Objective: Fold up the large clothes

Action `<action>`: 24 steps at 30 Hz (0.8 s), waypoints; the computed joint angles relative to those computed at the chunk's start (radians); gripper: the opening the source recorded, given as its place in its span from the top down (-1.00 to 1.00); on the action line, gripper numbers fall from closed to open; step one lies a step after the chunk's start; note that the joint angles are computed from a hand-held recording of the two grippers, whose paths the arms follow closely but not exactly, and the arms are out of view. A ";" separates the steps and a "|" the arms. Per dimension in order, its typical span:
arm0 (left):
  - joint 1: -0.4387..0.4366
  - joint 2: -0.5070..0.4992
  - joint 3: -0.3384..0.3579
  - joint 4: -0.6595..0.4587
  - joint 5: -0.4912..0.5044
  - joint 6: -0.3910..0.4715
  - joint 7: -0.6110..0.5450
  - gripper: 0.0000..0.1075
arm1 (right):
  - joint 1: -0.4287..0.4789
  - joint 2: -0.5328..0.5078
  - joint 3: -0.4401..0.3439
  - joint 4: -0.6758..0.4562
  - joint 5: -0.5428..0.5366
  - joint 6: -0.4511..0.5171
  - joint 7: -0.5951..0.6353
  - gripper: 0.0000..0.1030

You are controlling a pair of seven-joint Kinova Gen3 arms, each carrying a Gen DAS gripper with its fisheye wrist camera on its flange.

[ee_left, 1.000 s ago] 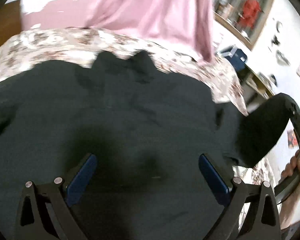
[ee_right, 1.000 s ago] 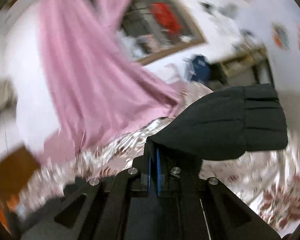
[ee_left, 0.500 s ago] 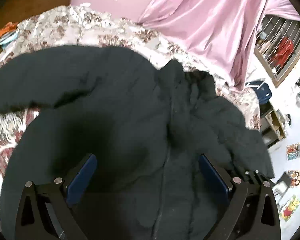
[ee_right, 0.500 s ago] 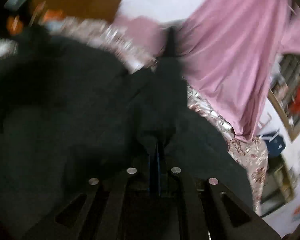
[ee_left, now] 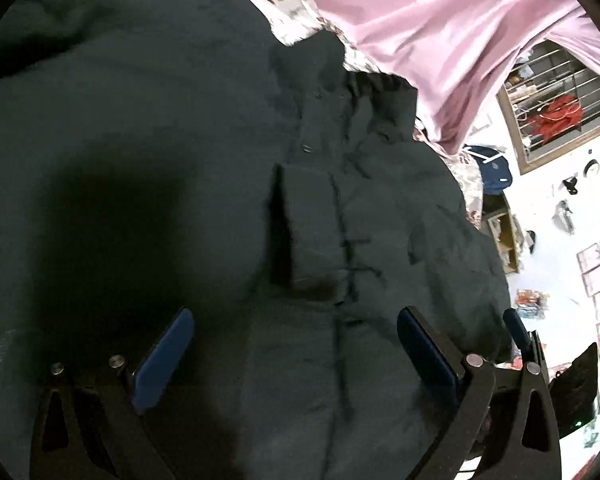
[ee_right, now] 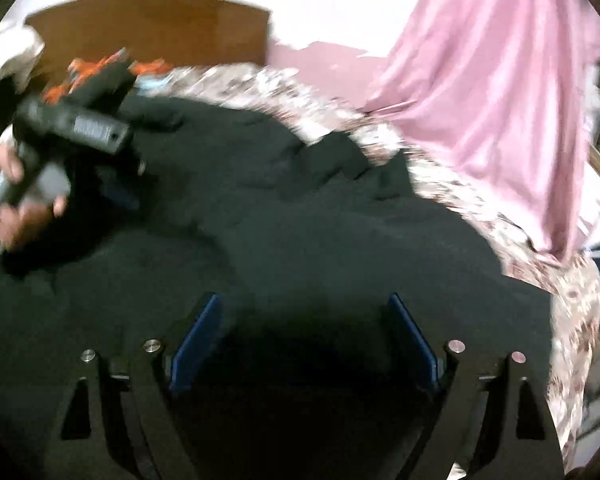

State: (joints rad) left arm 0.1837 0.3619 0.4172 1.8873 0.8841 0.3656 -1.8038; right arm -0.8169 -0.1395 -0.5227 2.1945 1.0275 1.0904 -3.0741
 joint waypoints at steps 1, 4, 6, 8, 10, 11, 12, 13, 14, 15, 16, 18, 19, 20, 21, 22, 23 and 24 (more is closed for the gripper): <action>-0.007 0.023 0.025 -0.018 -0.002 -0.006 0.009 -0.89 | 0.019 -0.008 -0.016 -0.001 0.013 0.012 -0.041 -0.57; -0.068 0.112 0.147 -0.071 -0.051 -0.028 0.083 -0.89 | 0.079 -0.039 -0.108 0.016 0.002 0.045 -0.163 -0.57; -0.088 0.145 0.197 -0.084 -0.086 -0.063 0.157 -0.85 | 0.036 -0.023 -0.123 0.010 0.003 0.104 -0.244 -0.57; -0.056 0.153 0.174 -0.098 -0.112 -0.078 0.238 -0.53 | -0.028 -0.025 -0.111 0.027 -0.003 0.168 -0.304 -0.57; 0.012 0.143 0.092 -0.119 -0.136 -0.057 0.319 -0.22 | -0.066 -0.041 -0.163 0.056 -0.033 0.242 -0.384 -0.57; 0.032 0.139 0.068 -0.130 -0.164 -0.040 0.360 -0.06 | -0.062 -0.038 -0.176 0.056 -0.031 0.260 -0.407 -0.57; 0.039 0.135 0.062 -0.133 -0.195 -0.038 0.401 0.02 | -0.067 -0.054 -0.170 0.075 -0.038 0.279 -0.429 -0.57; 0.035 0.128 0.074 -0.129 -0.230 -0.051 0.441 0.12 | -0.082 -0.063 -0.162 0.078 -0.042 0.282 -0.456 -0.57; 0.031 0.123 0.088 -0.125 -0.271 -0.066 0.482 0.21 | -0.081 -0.074 -0.135 0.097 -0.032 0.269 -0.480 -0.57; 0.044 0.109 0.083 -0.122 -0.310 -0.078 0.523 0.32 | -0.077 -0.103 -0.091 0.127 -0.024 0.242 -0.487 -0.57; 0.068 0.090 0.060 -0.123 -0.349 -0.078 0.563 0.77 | -0.066 -0.128 -0.062 0.139 -0.023 0.211 -0.483 -0.57; 0.143 0.046 -0.018 -0.136 -0.426 -0.071 0.645 0.86 | 0.008 -0.166 0.012 0.171 0.024 0.130 -0.468 -0.57; 0.166 0.026 -0.041 -0.137 -0.467 -0.075 0.685 0.86 | 0.036 -0.185 0.057 0.178 0.044 0.089 -0.465 -0.57; 0.204 0.005 -0.081 -0.141 -0.507 -0.075 0.726 0.86 | 0.060 -0.197 0.094 0.186 0.068 0.048 -0.466 -0.57; 0.247 -0.023 -0.127 -0.142 -0.548 -0.080 0.761 0.86 | 0.069 -0.223 0.112 0.194 0.075 0.009 -0.471 -0.57; 0.289 -0.054 -0.174 -0.139 -0.589 -0.088 0.781 0.87 | 0.095 -0.230 0.149 0.208 0.099 -0.018 -0.491 -0.57; 0.329 -0.083 -0.220 -0.138 -0.629 -0.092 0.785 0.87 | 0.104 -0.252 0.167 0.218 0.115 -0.052 -0.495 -0.57; 0.368 -0.104 -0.266 -0.142 -0.670 -0.084 0.782 0.86 | 0.130 -0.256 0.195 0.229 0.147 -0.092 -0.508 -0.57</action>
State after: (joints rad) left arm 0.5516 0.2576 0.1508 1.7448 0.2140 0.2821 -1.0221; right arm -0.6865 -0.3951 -0.3275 2.4234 1.1742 0.9988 -3.5823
